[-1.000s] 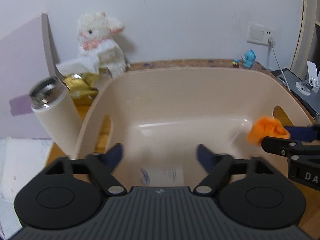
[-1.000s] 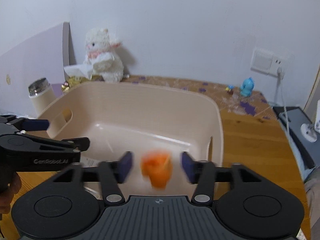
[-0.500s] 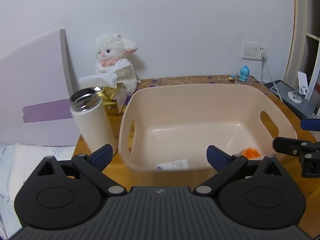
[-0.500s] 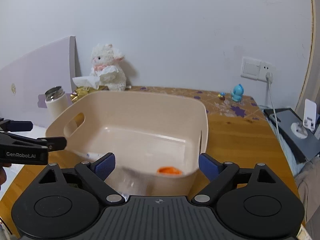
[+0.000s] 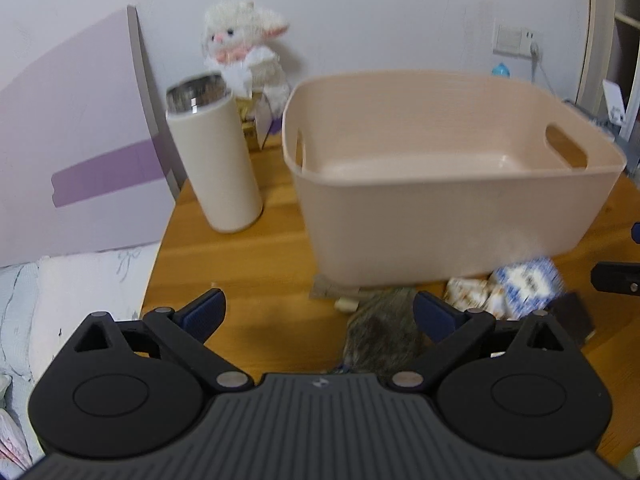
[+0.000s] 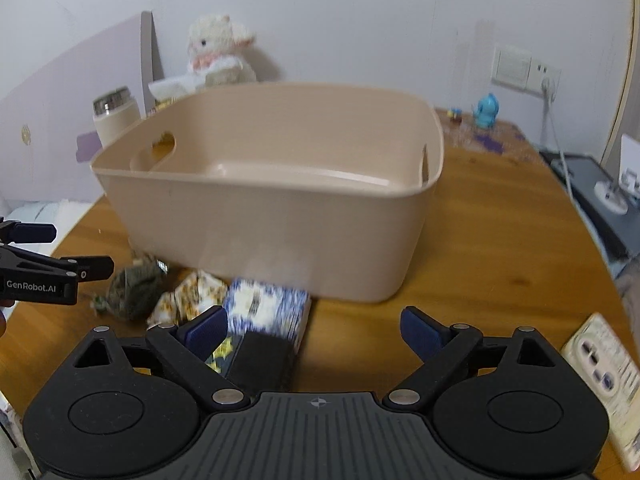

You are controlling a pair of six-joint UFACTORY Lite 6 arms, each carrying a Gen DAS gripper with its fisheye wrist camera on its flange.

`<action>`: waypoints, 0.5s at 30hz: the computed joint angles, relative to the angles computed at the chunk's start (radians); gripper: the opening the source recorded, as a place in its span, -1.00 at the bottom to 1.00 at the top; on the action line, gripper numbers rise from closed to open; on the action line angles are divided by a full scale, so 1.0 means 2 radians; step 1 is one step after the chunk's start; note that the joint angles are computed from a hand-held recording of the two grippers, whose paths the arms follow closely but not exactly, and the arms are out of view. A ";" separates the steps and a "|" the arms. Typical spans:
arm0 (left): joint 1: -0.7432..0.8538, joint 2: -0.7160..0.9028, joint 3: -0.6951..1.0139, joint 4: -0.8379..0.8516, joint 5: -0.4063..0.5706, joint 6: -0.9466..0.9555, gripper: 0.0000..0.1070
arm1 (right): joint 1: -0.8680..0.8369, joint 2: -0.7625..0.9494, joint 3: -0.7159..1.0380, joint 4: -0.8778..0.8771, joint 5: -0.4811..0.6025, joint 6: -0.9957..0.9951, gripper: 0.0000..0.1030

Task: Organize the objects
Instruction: 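Grasp the herb bag with the left tool while the right tool grasps the black box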

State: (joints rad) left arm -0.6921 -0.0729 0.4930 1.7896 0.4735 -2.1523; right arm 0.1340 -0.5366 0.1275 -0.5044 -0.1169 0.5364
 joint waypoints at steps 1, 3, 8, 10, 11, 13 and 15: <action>0.008 0.009 -0.002 0.022 -0.005 -0.018 0.88 | 0.002 0.015 0.000 0.031 -0.009 -0.028 0.84; 0.018 0.022 -0.008 0.069 -0.013 -0.061 0.88 | 0.010 0.047 0.002 0.087 -0.025 -0.078 0.84; 0.027 0.061 -0.012 0.195 -0.020 -0.167 0.88 | 0.027 0.106 0.009 0.164 -0.053 -0.145 0.83; 0.023 0.078 -0.009 0.221 -0.014 -0.191 0.88 | 0.030 0.121 0.009 0.174 -0.062 -0.152 0.83; 0.022 0.087 -0.005 0.230 -0.012 -0.199 0.88 | 0.027 0.125 0.008 0.159 -0.068 -0.139 0.83; 0.023 0.105 0.001 0.251 -0.010 -0.219 0.88 | 0.016 0.125 0.006 0.128 -0.074 -0.115 0.83; 0.028 0.114 0.003 0.282 -0.009 -0.247 0.88 | 0.002 0.124 0.004 0.092 -0.075 -0.084 0.83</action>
State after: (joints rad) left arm -0.6357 0.1547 0.4988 2.3531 0.4547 -2.6454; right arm 0.1380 -0.2892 0.1363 -0.3205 -0.2673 0.3686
